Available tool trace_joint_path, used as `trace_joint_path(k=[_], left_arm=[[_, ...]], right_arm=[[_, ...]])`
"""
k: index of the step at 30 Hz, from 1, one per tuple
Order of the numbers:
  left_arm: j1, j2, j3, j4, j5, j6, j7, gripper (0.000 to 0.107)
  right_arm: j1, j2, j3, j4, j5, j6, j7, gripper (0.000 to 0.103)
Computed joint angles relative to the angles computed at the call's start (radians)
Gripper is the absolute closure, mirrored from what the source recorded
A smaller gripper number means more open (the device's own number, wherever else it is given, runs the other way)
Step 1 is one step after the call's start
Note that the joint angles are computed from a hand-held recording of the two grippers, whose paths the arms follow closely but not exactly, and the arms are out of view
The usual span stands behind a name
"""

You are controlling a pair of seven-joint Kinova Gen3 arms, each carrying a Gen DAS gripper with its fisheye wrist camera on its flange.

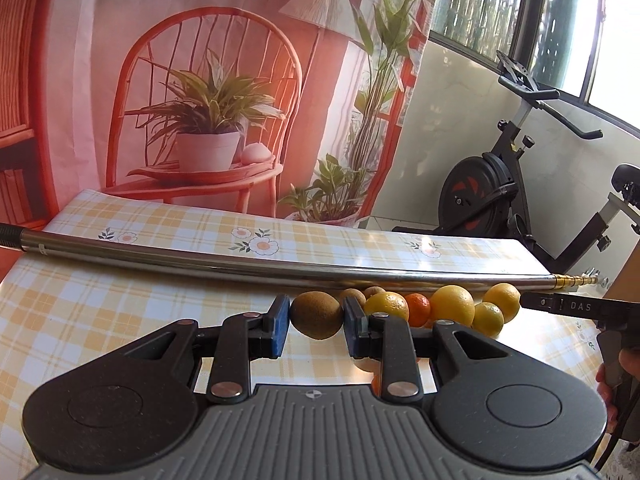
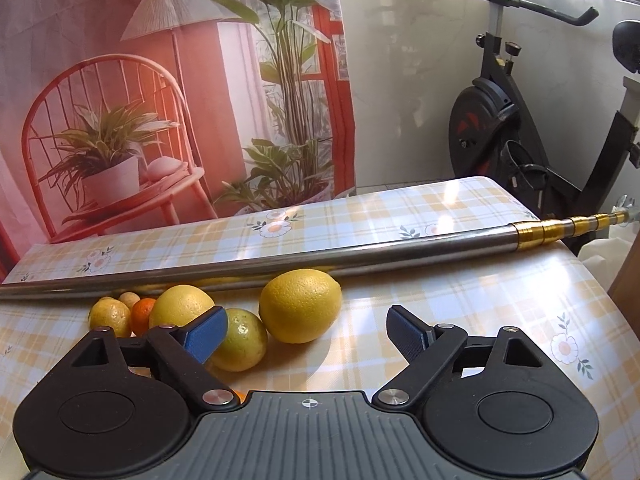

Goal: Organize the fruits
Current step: 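Lower the right gripper onto the large yellow lemon and close on it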

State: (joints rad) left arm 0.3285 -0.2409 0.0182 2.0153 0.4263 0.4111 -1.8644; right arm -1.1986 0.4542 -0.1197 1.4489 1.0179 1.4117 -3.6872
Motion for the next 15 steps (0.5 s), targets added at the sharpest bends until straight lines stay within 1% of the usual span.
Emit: trace_joint_path(k=[4, 7, 8, 15], left_arm=[[-0.017, 0.011, 0.029, -0.007, -0.026, 0.01, 0.038, 0.077], [-0.006, 0.026, 0.015, -0.017, -0.011, 0.024, 0.029, 0.077], [-0.005, 0.031, 0.014, -0.02, -0.005, 0.027, 0.026, 0.077], [-0.016, 0.038, 0.041, -0.02, -0.024, 0.028, 0.034, 0.077]], right_arm=[[0.028, 0.0, 0.003, 0.018, 0.009, -0.034, 0.021, 0.021], [0.051, 0.0, 0.009, 0.033, 0.017, -0.074, 0.027, 0.023], [0.056, 0.002, 0.012, 0.036, 0.018, -0.079, 0.024, 0.026], [0.093, 0.008, 0.03, 0.083, 0.034, -0.164, -0.091, 0.026]])
